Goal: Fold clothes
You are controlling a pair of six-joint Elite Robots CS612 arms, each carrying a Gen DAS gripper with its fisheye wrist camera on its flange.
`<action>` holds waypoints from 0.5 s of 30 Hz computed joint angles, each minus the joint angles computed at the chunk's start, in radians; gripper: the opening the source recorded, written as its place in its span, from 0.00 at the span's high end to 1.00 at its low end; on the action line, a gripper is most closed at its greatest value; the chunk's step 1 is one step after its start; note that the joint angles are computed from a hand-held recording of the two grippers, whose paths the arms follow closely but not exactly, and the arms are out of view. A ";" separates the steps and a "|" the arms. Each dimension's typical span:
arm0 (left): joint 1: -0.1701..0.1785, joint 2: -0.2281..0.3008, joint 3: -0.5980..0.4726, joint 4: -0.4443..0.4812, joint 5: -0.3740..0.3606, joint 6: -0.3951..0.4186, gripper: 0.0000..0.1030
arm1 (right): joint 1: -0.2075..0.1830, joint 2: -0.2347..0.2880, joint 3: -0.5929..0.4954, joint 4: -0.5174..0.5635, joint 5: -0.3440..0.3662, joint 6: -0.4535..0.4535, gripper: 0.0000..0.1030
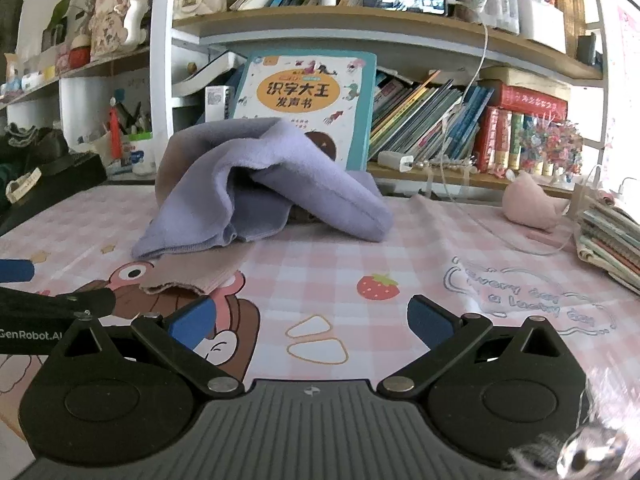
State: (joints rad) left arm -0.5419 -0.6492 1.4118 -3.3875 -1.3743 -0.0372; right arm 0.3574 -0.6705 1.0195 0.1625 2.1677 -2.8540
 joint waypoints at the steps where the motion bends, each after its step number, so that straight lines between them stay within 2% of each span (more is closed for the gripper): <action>1: 0.000 0.000 0.002 -0.010 0.000 -0.001 0.00 | 0.002 -0.001 0.002 -0.007 0.009 -0.003 0.00; 5: 0.006 0.001 0.005 -0.031 -0.033 -0.004 0.00 | 0.006 -0.011 0.023 -0.050 0.019 -0.037 0.01; 8: 0.013 0.002 0.002 -0.027 -0.080 -0.004 0.00 | 0.005 -0.003 0.007 -0.028 0.009 -0.051 0.01; 12: 0.015 0.002 -0.001 -0.018 -0.098 -0.004 0.00 | -0.001 0.002 -0.007 0.006 -0.025 -0.035 0.02; 15: 0.010 0.001 -0.001 -0.010 -0.067 0.000 0.00 | -0.001 -0.021 0.039 -0.064 -0.019 -0.032 0.02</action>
State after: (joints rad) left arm -0.5322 -0.6478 1.4107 -3.3972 -1.4415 -0.0377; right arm 0.3568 -0.6912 1.0585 0.0986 2.1487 -2.8856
